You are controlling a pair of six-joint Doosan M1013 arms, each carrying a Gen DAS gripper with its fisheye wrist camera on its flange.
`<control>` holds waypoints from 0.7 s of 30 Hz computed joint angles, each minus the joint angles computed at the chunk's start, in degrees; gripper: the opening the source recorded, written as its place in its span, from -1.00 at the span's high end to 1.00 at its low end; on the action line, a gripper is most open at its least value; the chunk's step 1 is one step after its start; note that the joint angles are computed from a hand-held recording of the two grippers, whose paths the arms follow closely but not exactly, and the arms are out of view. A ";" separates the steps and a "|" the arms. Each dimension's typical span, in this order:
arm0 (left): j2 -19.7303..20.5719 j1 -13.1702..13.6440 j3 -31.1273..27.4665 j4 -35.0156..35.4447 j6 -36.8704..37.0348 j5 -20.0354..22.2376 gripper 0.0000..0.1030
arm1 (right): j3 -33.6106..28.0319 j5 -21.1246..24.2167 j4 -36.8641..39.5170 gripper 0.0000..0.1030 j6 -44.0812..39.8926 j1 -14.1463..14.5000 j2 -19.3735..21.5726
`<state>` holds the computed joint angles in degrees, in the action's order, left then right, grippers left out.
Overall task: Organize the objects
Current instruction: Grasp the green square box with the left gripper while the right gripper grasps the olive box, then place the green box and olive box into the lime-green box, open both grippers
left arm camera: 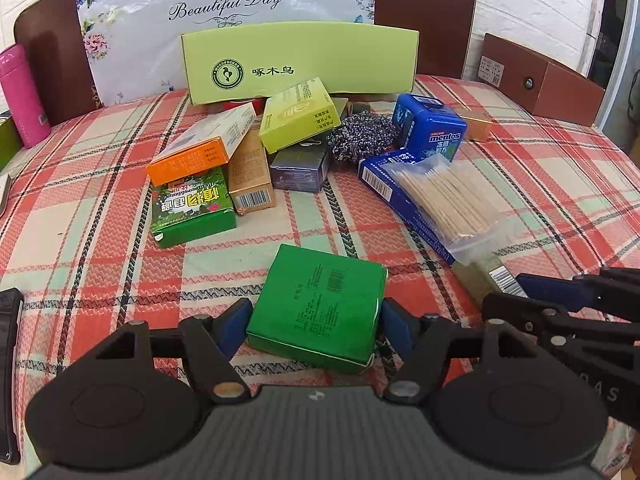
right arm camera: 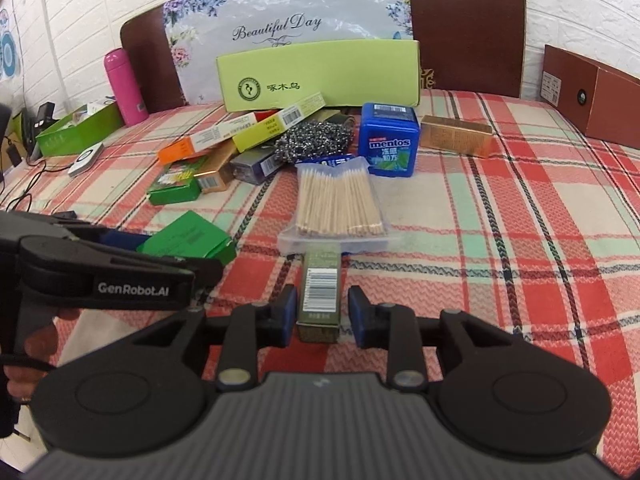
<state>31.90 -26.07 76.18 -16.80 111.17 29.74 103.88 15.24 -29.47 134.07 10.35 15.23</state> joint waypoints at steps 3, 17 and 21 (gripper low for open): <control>0.12 -0.01 -0.21 0.20 -0.39 0.30 -0.41 | -0.12 -0.09 0.34 0.47 -0.01 -0.13 0.21; -1.36 1.06 0.22 -7.91 7.58 0.73 -0.30 | 1.45 -2.28 25.03 0.57 -24.30 -1.57 -2.11; -2.27 1.59 -0.26 -12.71 12.00 -1.05 -0.30 | 1.87 -5.61 28.95 0.57 -28.79 -1.77 -3.91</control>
<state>29.63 -24.48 75.91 -29.51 123.17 28.69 105.75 9.63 -0.52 105.28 8.58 11.32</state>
